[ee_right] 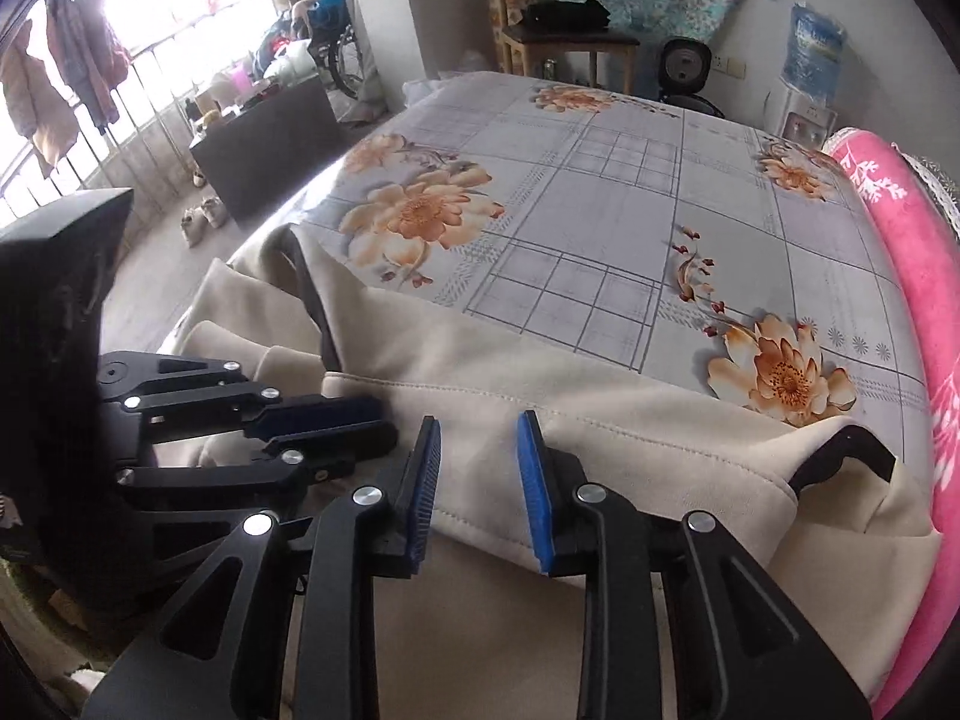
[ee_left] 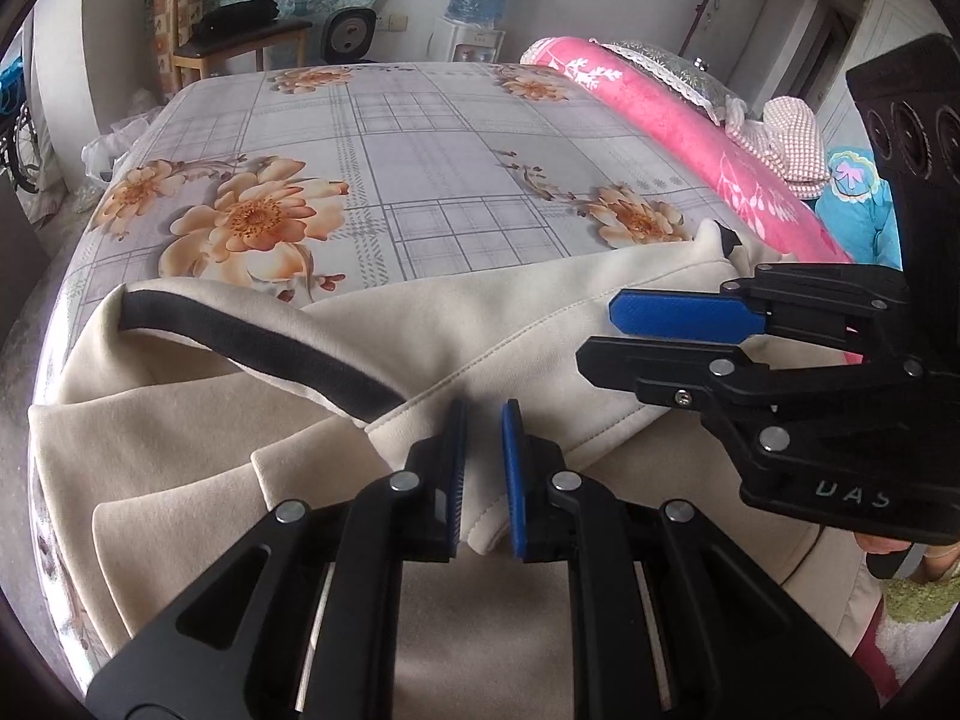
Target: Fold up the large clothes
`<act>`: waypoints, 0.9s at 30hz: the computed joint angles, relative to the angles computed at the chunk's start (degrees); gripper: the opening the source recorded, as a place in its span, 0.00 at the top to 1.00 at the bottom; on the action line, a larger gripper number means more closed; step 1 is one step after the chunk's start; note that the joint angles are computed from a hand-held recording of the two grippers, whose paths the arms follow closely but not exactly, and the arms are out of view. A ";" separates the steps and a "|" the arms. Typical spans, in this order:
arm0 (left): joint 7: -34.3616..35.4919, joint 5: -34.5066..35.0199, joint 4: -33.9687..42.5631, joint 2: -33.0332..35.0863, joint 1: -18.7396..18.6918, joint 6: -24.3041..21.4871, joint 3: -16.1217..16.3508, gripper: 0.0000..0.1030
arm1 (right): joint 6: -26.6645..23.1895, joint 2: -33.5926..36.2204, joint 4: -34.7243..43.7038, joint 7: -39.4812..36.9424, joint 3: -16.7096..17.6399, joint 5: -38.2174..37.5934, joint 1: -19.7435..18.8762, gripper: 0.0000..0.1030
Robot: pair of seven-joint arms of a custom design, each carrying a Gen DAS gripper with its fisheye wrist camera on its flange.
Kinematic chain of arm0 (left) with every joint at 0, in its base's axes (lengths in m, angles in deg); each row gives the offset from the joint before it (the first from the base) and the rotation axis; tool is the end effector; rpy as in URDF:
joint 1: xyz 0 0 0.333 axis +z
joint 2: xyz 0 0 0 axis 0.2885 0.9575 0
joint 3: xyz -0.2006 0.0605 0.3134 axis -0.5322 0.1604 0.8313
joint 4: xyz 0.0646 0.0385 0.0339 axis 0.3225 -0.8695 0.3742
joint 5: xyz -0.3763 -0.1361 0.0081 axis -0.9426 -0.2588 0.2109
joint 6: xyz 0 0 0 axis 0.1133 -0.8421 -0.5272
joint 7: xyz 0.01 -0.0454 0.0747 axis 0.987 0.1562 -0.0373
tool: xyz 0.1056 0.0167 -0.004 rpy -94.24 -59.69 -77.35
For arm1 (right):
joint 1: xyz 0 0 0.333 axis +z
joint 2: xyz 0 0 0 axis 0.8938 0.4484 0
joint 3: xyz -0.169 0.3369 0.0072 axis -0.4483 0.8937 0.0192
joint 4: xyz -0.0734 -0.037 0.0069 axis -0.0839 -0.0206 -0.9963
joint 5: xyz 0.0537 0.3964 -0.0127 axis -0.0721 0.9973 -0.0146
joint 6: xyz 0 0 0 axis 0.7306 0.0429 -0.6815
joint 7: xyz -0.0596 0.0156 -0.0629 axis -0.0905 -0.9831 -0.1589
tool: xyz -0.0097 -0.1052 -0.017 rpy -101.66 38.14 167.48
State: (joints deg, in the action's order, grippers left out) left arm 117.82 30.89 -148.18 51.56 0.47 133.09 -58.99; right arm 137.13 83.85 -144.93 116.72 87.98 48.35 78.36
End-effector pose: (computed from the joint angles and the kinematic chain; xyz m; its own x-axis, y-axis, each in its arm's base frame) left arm 0.6117 -0.3598 0.5301 -0.6880 -0.6898 0.2256 -0.6695 0.4832 -0.5642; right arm 0.5394 0.1758 0.5687 0.0603 -0.9905 -0.1235 -0.8418 0.0161 -0.5396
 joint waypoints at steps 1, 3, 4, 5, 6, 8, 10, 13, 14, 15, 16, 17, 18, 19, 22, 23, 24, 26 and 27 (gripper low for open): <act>0.06 -0.09 0.01 0.02 0.02 0.02 -0.03 0.88 | 0.12 -0.29 -1.01 1.34 0.14 -1.50 -0.31 0.74; 0.14 -0.15 0.00 0.03 0.03 0.02 -0.04 0.88 | 2.68 -0.44 -3.61 -1.14 -0.68 0.81 -0.33 0.75; 0.13 -0.16 0.03 0.05 0.02 0.00 -0.03 0.88 | 3.40 -0.81 -4.26 -2.23 -0.83 1.38 -0.27 0.76; 0.13 -0.16 0.03 0.05 0.01 0.00 -0.02 0.88 | 1.76 -1.04 -3.67 -2.42 -1.02 2.84 -0.19 0.78; 0.26 -0.36 -0.16 -0.05 0.08 0.21 -0.07 0.88 | 0.81 -1.63 -3.39 -1.74 -1.18 4.32 -0.24 0.78; 0.73 -1.12 -0.46 -0.16 0.31 0.53 -0.31 0.88 | 2.29 -3.82 -4.75 1.34 -0.76 2.40 -1.10 0.78; 1.15 -1.80 -0.58 -0.16 0.50 0.71 -0.45 0.88 | 2.22 -5.95 -6.74 10.21 0.96 -6.15 -4.00 0.78; 1.96 -2.52 -0.88 -0.21 0.63 1.11 -0.62 0.88 | 4.71 -6.63 -11.42 11.80 -1.59 -2.86 -3.61 0.78; 2.00 -2.50 -0.87 -0.22 0.59 1.11 -0.57 0.88 | 5.44 -7.31 -12.41 9.85 -2.85 0.44 -2.44 0.78; 1.96 -2.61 -0.82 -0.22 0.60 1.01 -0.53 0.88 | 4.36 -7.98 -12.40 10.59 -2.65 0.47 -2.64 0.76; 1.85 -2.72 -0.82 -0.25 0.60 0.87 -0.51 0.88 | 3.71 -9.03 -12.60 12.07 -2.21 0.13 -3.00 0.75; 1.21 -2.66 -0.75 -0.39 0.54 0.42 -0.35 0.88 | 4.68 -10.27 -13.51 12.40 -2.32 0.66 -2.79 0.69; 0.01 -2.27 -0.65 -0.68 0.36 -0.23 -0.03 0.87 | 5.66 -11.67 -14.54 12.86 -2.39 1.20 -2.53 0.62; -1.21 -1.71 -0.73 -1.17 0.16 -0.59 0.33 0.87 | 6.13 -13.22 -15.50 13.98 -2.08 1.08 -2.63 0.59; -2.78 -1.27 -3.02 -4.65 0.21 1.07 0.76 0.76 | 6.29 -17.33 -17.49 15.71 -1.31 0.03 -2.19 0.51; -2.43 -1.98 -4.36 -6.52 0.56 2.07 0.69 0.71 | 6.22 -18.27 -17.86 15.79 -1.26 -0.01 -1.59 0.46; -1.68 -3.16 -5.51 -8.35 1.09 2.47 0.63 0.70 | 5.82 -19.15 -18.01 15.57 -1.31 0.00 -0.90 0.43; -0.57 -5.24 -8.50 -12.66 1.92 3.42 1.11 0.68 | 4.94 -20.47 -17.82 14.17 -1.42 -0.14 0.76 0.37; 0.14 -6.32 -10.26 -14.86 2.25 4.24 1.54 0.65 | 4.65 -20.81 -17.70 13.49 -1.20 -0.54 1.30 0.33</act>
State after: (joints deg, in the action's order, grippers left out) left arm 117.97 24.57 -158.44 36.70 2.73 137.32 -57.45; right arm 141.78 63.04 -162.63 130.22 86.78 47.81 79.66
